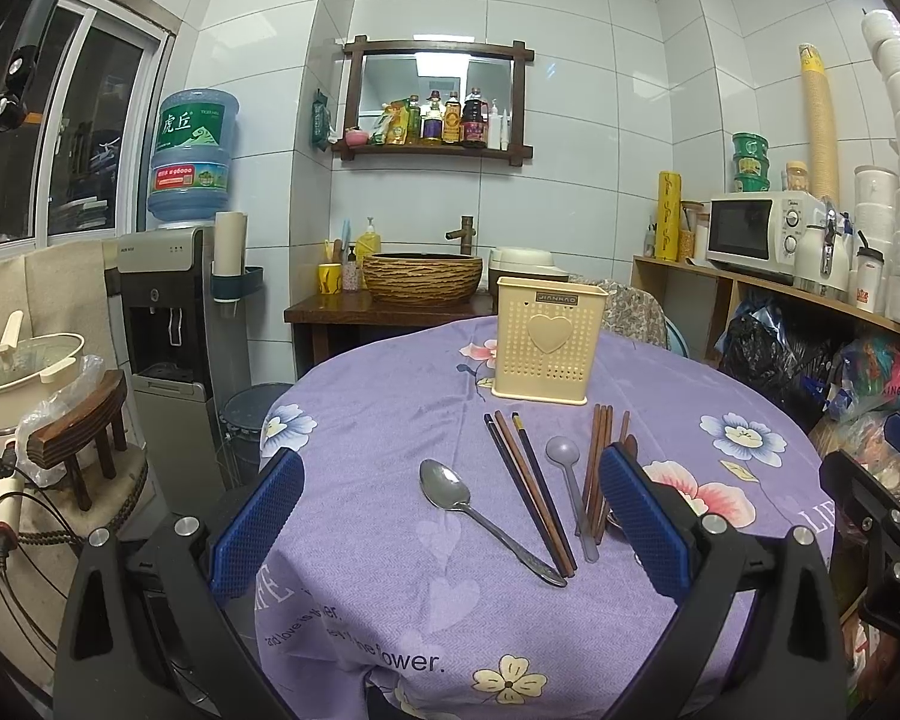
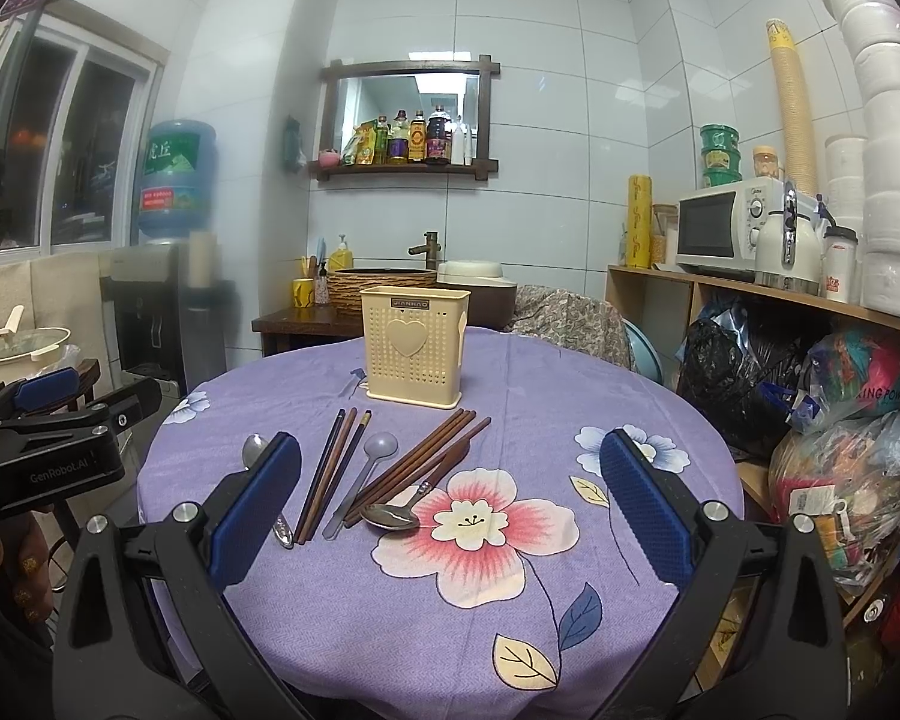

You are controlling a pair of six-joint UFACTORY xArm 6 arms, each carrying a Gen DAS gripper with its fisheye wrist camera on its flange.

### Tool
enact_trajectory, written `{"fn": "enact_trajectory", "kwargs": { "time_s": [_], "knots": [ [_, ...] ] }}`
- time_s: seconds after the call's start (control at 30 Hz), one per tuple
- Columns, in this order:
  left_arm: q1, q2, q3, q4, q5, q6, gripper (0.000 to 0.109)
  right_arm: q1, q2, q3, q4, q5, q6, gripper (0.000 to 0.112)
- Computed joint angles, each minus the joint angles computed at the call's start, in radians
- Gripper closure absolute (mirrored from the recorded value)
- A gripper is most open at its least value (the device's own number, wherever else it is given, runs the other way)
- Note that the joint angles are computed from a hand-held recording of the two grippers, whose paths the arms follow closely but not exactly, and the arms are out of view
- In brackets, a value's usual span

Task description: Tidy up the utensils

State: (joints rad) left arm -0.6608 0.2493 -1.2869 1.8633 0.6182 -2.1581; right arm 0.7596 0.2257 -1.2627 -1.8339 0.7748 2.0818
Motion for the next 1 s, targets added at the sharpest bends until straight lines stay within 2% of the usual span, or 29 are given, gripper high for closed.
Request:
{"fn": "enact_trajectory", "kwargs": {
  "time_s": [0.8, 1.0],
  "knots": [
    [0.012, 0.003, 0.002, -0.001, -0.019, 0.008, 0.011, -0.013, 0.013, -0.012, 0.016, -0.018, -0.01, 0.014],
    [0.019, 0.022, -0.024, -0.031, -0.033, 0.044, 0.01, -0.034, 0.028, -0.033, 0.045, -0.065, -0.034, 0.014]
  ]
}}
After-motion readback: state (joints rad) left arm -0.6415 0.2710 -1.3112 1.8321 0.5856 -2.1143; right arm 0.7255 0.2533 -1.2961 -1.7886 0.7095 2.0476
